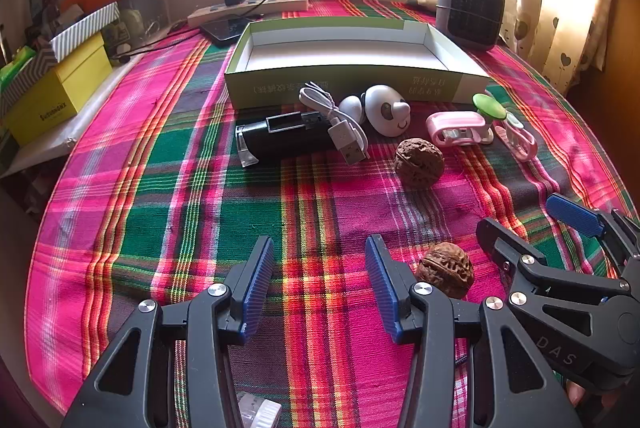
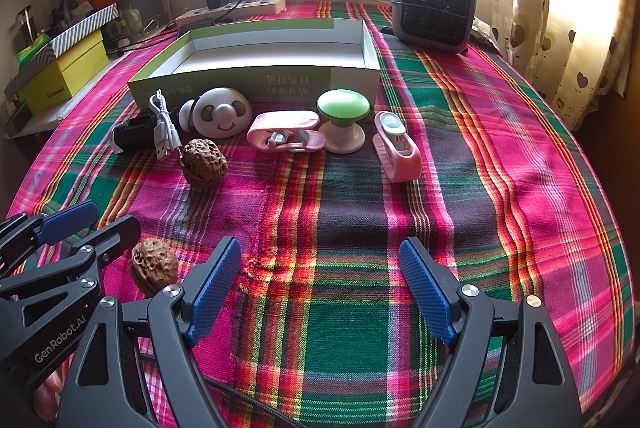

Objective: Organize objects
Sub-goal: 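Grasp the small white cylinder with the left tool while the right tool reaches a walnut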

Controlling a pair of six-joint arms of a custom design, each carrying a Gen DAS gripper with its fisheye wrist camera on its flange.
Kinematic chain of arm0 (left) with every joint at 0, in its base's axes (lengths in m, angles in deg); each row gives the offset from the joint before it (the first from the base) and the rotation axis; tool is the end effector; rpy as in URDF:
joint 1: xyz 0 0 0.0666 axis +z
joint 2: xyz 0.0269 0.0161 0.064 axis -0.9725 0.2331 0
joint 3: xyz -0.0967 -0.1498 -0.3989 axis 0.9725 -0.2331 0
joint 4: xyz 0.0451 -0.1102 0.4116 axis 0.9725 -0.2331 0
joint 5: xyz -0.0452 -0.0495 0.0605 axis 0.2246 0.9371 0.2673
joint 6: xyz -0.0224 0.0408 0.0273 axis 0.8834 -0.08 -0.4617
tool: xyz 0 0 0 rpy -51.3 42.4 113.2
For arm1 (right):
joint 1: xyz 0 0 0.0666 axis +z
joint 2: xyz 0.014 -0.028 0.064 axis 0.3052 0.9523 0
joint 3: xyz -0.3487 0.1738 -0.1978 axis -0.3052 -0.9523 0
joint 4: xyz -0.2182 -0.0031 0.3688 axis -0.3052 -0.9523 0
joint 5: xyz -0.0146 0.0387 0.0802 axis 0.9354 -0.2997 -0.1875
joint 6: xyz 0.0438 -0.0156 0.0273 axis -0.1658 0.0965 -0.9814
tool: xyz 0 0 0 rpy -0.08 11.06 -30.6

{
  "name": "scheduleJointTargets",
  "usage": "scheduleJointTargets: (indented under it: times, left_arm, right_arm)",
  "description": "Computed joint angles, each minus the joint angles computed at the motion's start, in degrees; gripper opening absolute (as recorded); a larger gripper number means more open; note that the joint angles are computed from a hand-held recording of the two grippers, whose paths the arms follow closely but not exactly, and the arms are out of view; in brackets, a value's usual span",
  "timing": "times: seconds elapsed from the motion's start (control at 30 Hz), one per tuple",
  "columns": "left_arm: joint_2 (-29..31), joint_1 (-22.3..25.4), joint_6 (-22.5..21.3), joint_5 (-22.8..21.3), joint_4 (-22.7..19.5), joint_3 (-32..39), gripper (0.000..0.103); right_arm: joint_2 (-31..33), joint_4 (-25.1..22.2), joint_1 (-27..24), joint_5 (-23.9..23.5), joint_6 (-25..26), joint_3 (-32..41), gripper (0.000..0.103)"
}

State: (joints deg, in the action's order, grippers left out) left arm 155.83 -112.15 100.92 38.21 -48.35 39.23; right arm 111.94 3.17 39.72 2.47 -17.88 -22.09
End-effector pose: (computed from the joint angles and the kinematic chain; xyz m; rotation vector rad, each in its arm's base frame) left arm 0.3961 -0.2671 0.3735 -0.1014 2.4827 0.0311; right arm 0.4269 0.1683 0.3682 -0.3222 2.4497 0.1008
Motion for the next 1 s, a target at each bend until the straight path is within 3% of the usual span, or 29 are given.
scheduleJointTargets:
  times: [0.47,0.73,1.0]
  left_arm:
    - [0.19,0.23,-0.57,0.46,-0.51,0.41,0.045]
    - [-1.43,2.19,-1.71,6.13,-0.98,-0.08,0.045]
    - [-7.98,2.7,-5.39,7.87,3.88,-4.22,0.045]
  right_arm:
    - [-0.03,0.37,-0.32,-0.32,0.27,-0.02,0.081]
    - [-0.26,1.12,-1.03,-2.4,2.12,-0.49,0.081]
    - [-3.27,5.19,-2.13,-4.48,2.33,-2.89,0.081]
